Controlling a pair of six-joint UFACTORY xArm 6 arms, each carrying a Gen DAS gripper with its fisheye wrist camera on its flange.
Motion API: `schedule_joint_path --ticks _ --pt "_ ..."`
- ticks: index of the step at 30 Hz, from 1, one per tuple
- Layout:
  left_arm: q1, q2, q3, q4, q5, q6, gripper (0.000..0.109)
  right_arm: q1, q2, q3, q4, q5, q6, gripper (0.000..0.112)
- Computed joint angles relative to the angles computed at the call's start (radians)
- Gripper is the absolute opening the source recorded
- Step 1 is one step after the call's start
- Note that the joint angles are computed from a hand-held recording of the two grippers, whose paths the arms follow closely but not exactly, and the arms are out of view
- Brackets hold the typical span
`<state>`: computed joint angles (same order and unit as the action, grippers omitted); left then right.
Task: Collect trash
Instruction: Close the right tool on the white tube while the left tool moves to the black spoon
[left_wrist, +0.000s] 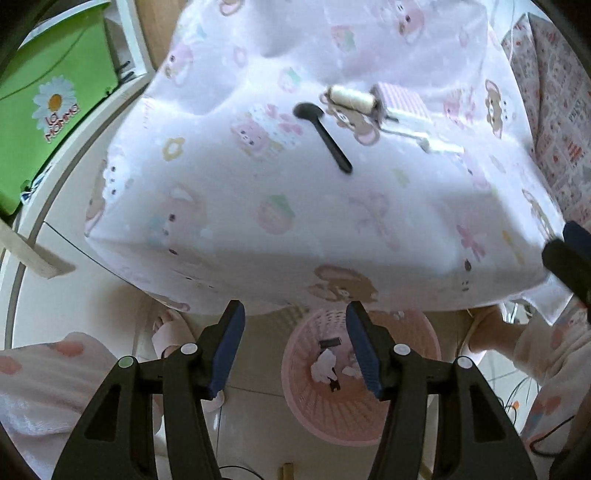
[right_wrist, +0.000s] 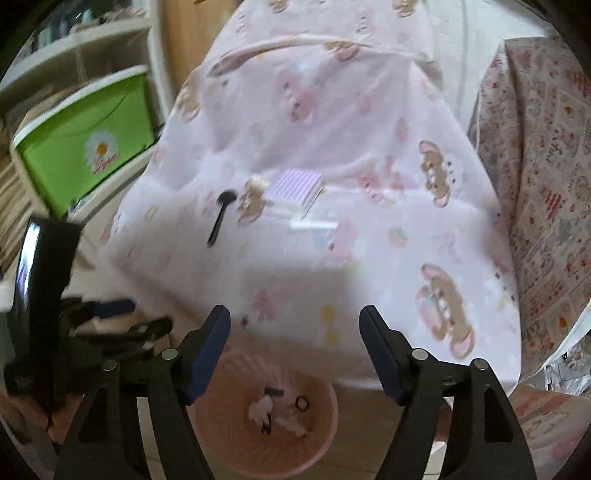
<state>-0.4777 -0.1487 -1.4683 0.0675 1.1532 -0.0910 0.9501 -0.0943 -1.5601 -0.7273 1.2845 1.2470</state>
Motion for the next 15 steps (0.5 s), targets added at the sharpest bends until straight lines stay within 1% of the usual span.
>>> schedule_joint_path --ticks 3,5,8,11,15 --pt "0.008 -0.018 -0.02 -0.016 -0.03 -0.007 0.056 -0.042 -0.001 -0.014 -0.011 -0.018 -0.022 0.076" --pt "0.01 -0.005 -0.064 -0.022 -0.053 0.001 0.056 -0.069 0.008 -0.033 -0.023 -0.023 -0.048 0.084" --pt "0.017 0.068 -0.183 -0.042 -0.049 0.021 0.057 -0.121 0.023 -0.051 -0.005 -0.066 -0.083 0.084" --pt "0.012 0.153 -0.305 -0.039 -0.03 0.015 0.057 -0.168 0.057 -0.089 0.029 -0.075 -0.1 0.084" --pt "0.001 0.249 -0.429 0.023 -0.047 0.006 0.057 -0.211 0.098 -0.105 0.061 -0.097 -0.074 0.084"
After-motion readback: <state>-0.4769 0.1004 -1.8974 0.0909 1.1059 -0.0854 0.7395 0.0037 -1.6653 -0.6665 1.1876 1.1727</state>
